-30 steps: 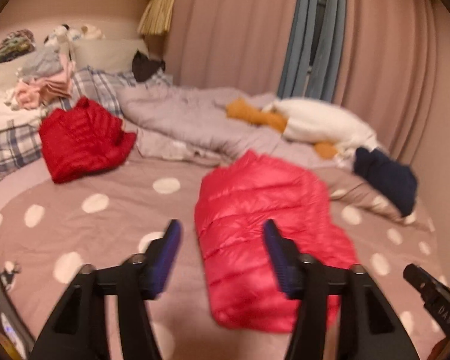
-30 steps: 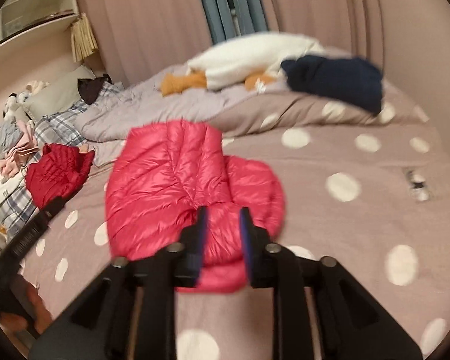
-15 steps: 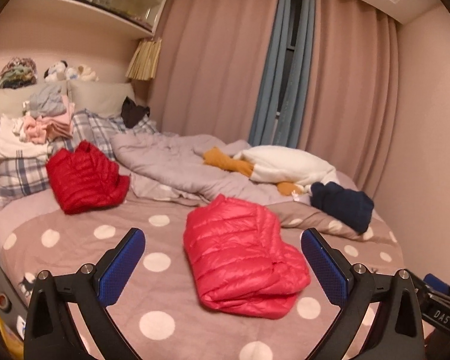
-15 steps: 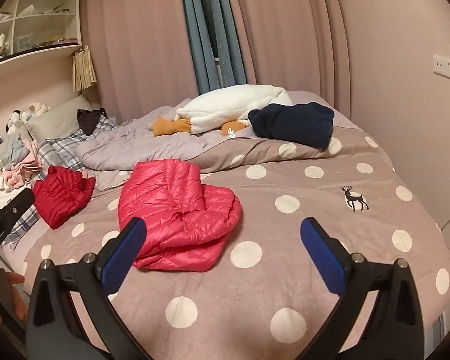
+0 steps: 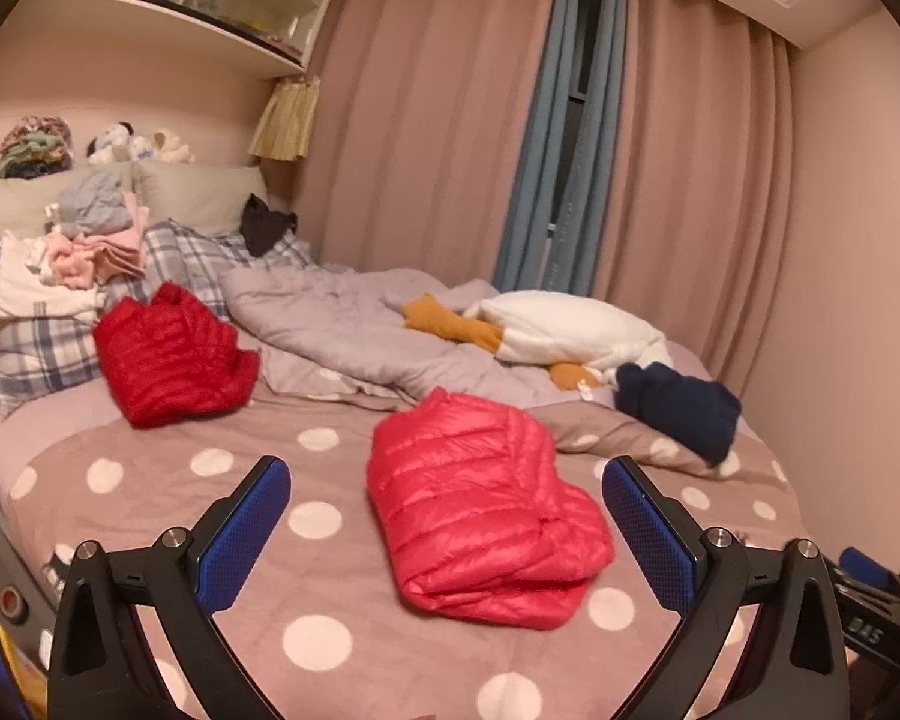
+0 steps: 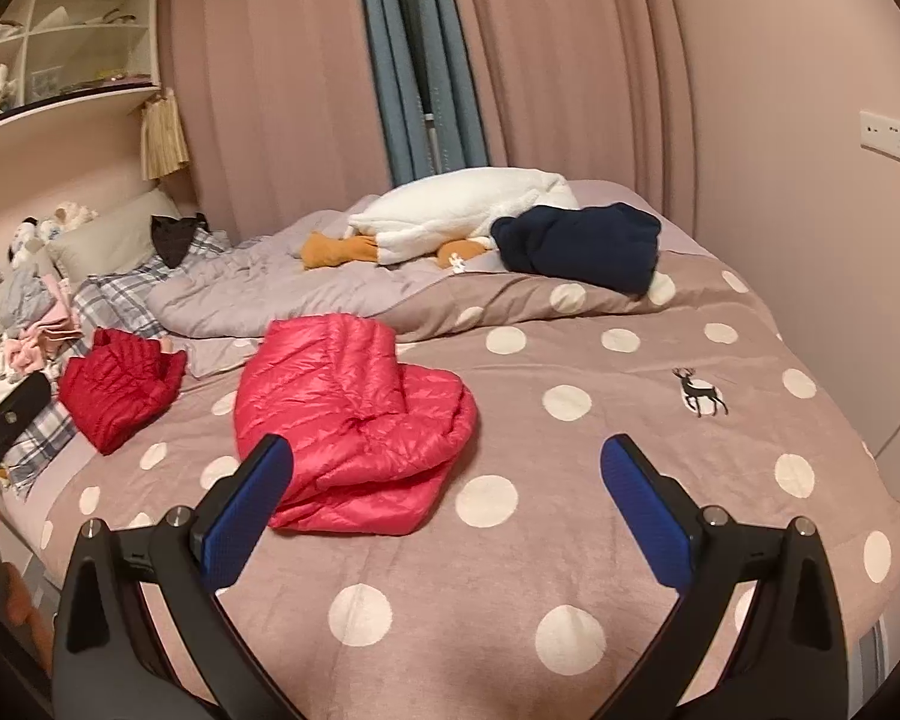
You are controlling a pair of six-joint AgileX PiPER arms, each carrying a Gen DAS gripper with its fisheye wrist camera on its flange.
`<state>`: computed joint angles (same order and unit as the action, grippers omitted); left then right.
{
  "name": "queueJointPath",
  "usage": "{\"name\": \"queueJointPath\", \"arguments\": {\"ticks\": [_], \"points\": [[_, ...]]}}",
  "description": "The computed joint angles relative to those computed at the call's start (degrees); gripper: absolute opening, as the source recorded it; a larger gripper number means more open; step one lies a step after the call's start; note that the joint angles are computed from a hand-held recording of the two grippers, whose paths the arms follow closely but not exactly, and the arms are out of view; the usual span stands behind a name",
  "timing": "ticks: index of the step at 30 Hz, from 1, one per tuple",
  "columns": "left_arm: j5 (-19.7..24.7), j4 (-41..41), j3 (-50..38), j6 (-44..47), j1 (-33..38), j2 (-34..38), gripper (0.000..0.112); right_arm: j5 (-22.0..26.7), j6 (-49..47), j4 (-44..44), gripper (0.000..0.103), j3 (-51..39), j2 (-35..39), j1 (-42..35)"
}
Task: Fold large clothes
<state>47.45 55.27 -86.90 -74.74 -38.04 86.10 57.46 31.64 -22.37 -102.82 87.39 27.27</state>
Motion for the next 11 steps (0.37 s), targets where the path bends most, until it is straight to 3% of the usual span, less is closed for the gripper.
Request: {"name": "queueJointPath", "arguments": {"ticks": [8,11], "points": [[-1.29,-2.39,-0.70,2.48,0.80,0.66,0.103,0.37,-0.62,0.76,0.103,-1.15,1.16,-0.47],[-0.66,0.40,-0.14,-0.10,0.32,1.01,0.103,0.67,-1.01,0.84,0.103,-1.72,1.83,-0.20]]}}
